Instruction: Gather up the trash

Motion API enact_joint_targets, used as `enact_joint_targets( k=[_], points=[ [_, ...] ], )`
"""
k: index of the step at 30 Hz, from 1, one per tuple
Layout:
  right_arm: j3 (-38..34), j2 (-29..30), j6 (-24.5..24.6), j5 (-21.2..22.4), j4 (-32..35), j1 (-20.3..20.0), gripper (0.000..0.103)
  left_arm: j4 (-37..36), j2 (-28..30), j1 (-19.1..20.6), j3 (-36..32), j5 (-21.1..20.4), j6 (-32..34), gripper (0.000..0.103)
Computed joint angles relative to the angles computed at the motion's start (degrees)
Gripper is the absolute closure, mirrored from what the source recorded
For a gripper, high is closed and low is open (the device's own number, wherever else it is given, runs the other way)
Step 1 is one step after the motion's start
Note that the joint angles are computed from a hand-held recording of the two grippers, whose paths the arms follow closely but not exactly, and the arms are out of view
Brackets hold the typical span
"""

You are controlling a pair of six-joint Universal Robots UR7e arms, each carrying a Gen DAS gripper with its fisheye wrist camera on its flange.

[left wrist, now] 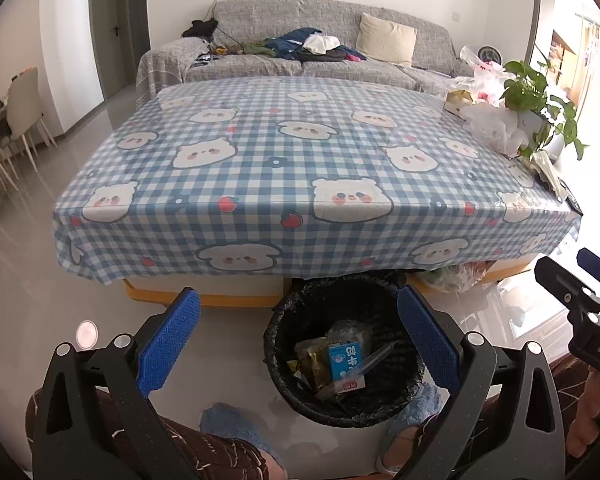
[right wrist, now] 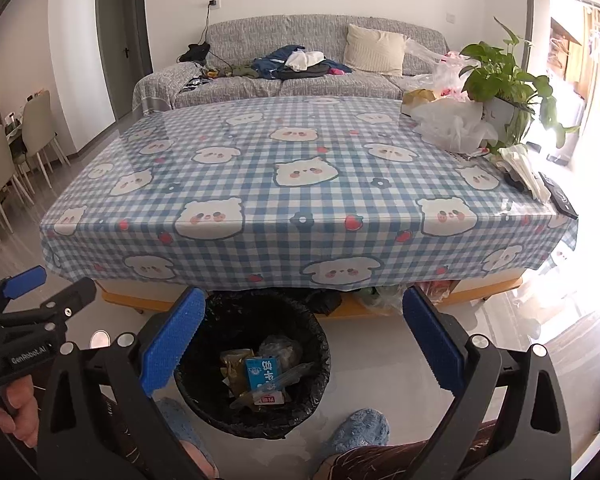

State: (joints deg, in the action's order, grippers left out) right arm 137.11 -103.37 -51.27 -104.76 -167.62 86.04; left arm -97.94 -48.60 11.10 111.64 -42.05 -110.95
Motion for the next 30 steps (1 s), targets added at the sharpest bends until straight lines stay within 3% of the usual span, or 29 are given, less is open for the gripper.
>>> enact_joint_targets(
  k=[30],
  points=[
    [-0.23, 1.47, 0.06, -0.78, -0.09, 0.27, 0.008, -0.73, 0.34, 0.22, 0.13, -0.21, 0.37, 0.006]
  ],
)
